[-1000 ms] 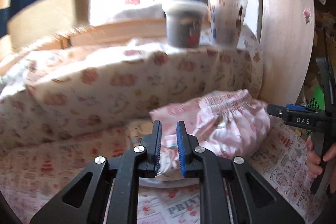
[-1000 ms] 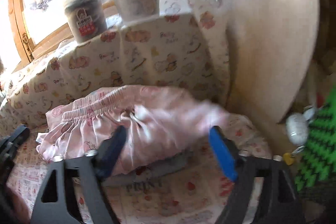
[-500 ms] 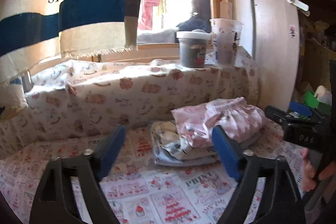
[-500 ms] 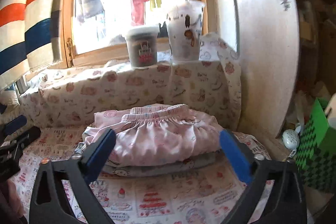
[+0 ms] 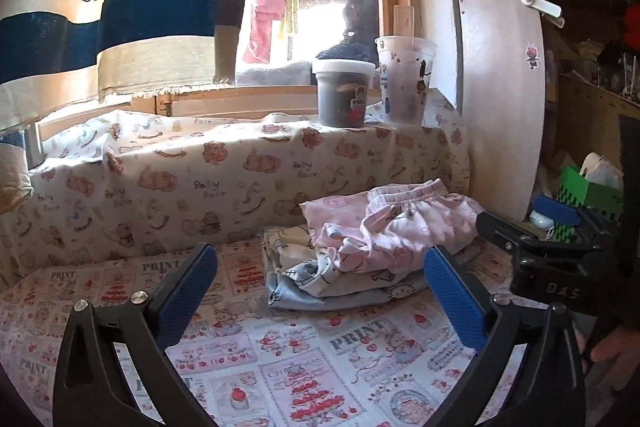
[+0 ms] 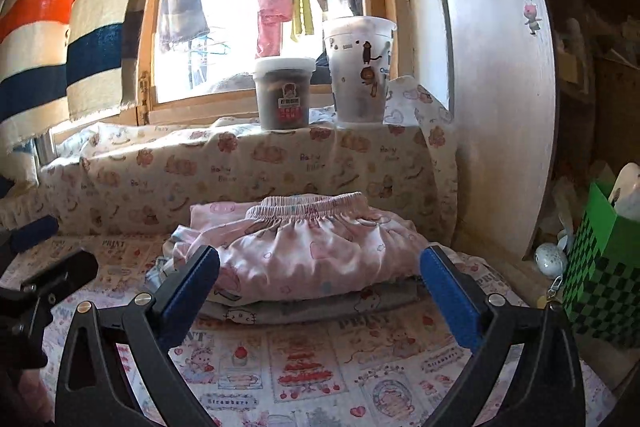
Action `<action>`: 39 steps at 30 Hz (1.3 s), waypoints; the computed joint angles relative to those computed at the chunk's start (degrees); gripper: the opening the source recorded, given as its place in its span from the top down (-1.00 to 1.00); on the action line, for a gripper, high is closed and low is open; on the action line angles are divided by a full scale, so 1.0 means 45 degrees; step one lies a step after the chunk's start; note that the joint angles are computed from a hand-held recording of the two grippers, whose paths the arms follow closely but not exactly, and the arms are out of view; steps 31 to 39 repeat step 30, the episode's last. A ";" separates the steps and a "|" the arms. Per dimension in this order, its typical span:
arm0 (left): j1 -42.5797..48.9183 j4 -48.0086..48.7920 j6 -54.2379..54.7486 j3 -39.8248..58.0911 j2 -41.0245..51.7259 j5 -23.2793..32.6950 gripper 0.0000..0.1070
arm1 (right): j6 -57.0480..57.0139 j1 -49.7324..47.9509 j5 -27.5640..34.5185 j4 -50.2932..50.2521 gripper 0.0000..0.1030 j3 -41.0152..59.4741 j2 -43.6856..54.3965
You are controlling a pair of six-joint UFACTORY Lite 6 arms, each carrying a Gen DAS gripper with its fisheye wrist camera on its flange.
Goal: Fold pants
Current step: 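Open both tools and withdraw from the stacked pants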
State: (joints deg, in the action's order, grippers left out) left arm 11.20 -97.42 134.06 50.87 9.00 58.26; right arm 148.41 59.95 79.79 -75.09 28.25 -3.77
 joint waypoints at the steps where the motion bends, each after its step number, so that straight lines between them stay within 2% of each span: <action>1: -0.0027 -0.0207 0.0211 -0.0095 0.0002 -0.0098 -0.92 | 0.0014 0.0063 0.0087 0.0026 -0.97 0.0017 0.0043; 12: -0.0060 -0.0454 -0.0072 0.0136 0.0279 -0.0438 -0.92 | -0.0062 0.0100 0.0264 0.0130 -0.98 0.0167 0.0233; 24: -0.0105 -0.1209 0.0251 -0.0106 0.0094 -0.0923 -0.92 | -0.0350 -0.0694 -0.1296 -0.0761 -0.99 -0.0284 -0.0481; 39: -0.0129 -0.1456 0.0471 -0.0274 -0.0035 -0.1017 -0.92 | -0.0195 -0.0783 -0.1422 -0.0902 -0.99 -0.0460 -0.0643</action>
